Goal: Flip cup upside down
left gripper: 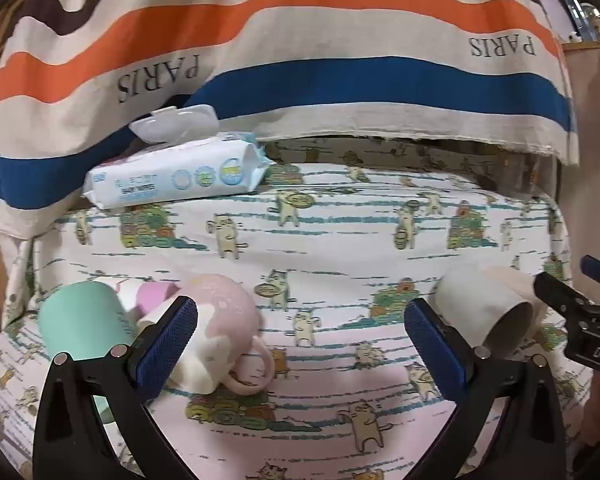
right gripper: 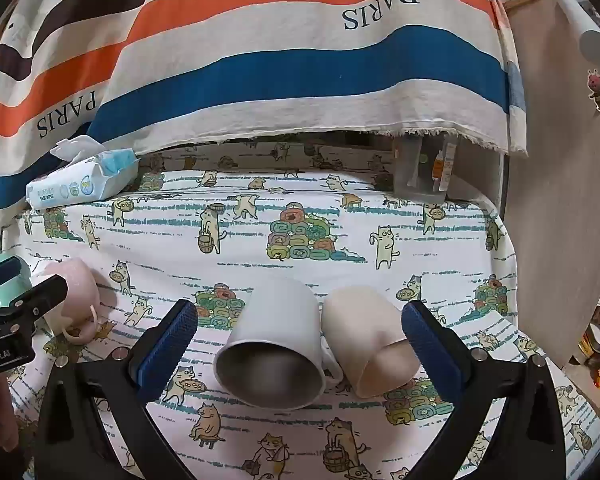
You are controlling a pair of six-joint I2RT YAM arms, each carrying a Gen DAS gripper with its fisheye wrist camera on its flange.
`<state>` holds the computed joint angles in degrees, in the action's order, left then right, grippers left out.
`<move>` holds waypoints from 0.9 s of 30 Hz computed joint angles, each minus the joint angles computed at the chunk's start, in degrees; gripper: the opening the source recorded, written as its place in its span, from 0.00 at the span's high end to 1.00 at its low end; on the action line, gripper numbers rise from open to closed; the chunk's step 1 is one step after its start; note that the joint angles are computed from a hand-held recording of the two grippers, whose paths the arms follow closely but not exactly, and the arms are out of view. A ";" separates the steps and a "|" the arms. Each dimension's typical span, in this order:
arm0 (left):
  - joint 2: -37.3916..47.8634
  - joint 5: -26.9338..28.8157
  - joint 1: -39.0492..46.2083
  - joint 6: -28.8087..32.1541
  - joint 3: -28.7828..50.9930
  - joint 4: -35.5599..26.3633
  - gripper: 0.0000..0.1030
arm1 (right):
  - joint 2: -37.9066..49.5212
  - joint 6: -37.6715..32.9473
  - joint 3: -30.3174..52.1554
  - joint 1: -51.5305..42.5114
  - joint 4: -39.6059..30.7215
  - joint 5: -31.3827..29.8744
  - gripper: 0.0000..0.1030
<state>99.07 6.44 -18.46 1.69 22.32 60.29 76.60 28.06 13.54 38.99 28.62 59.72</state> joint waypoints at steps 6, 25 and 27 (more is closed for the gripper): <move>0.00 1.59 0.59 0.04 0.51 -0.78 0.00 | 0.52 -0.79 -0.16 0.58 1.10 0.20 0.00; 0.01 1.02 -0.20 -0.33 -0.71 1.59 0.00 | -0.33 -0.53 -0.29 0.53 -0.10 0.37 0.00; -0.02 1.38 0.00 -0.18 -1.14 2.33 0.00 | -0.44 -0.52 -0.24 0.49 -0.32 0.36 0.00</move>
<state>99.06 7.82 -18.45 1.51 21.18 62.61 76.17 27.54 13.30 39.48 28.30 60.08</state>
